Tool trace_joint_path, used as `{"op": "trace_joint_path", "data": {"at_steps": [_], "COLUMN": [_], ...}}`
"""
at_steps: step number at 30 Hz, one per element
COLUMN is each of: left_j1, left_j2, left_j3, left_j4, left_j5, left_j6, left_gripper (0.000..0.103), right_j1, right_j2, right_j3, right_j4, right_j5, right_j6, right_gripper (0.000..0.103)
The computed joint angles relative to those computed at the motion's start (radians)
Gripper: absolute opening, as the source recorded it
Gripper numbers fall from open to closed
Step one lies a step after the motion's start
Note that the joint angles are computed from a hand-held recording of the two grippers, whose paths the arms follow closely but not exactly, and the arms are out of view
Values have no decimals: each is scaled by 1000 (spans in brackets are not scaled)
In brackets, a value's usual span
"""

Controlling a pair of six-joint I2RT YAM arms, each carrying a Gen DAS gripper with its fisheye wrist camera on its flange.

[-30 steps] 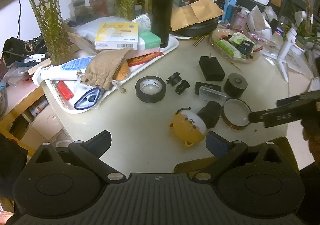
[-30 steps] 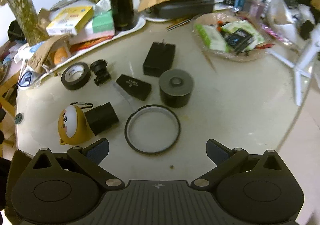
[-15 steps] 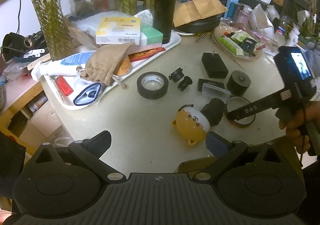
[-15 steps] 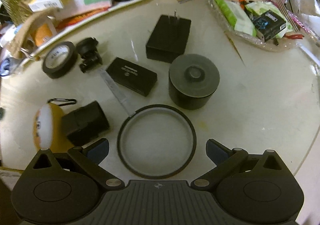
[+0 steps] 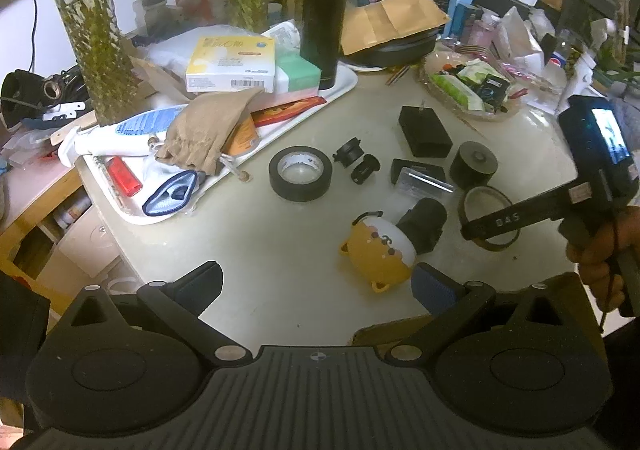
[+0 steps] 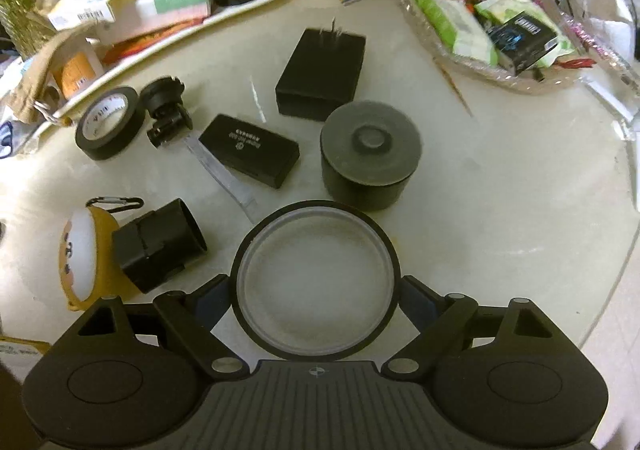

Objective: Organize rigid objects
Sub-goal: 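Grasp the yellow dog-face toy with the left tool while the right tool holds the ring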

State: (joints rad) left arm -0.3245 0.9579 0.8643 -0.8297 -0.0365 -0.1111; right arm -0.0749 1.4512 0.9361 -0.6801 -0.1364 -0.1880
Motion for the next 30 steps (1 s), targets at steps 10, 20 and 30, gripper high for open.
{"op": "trace_joint_path", "data": {"at_steps": [10, 20, 30], "left_j1": [-28, 4, 30], "left_j2": [76, 232, 411], "left_j3": [36, 117, 202], "left_j4": [39, 66, 51], "left_j5": [37, 107, 158], "left_j6": [34, 116, -26], "left_gripper": [103, 103, 102], "right_j1": [-112, -299, -471], "right_j2": [-159, -305, -422], "right_j3": [-21, -14, -7], "right_j4": [-55, -175, -310], "right_j5": [-67, -200, -324], "right_j6": [-47, -140, -266], "right_gripper": [90, 90, 90]}}
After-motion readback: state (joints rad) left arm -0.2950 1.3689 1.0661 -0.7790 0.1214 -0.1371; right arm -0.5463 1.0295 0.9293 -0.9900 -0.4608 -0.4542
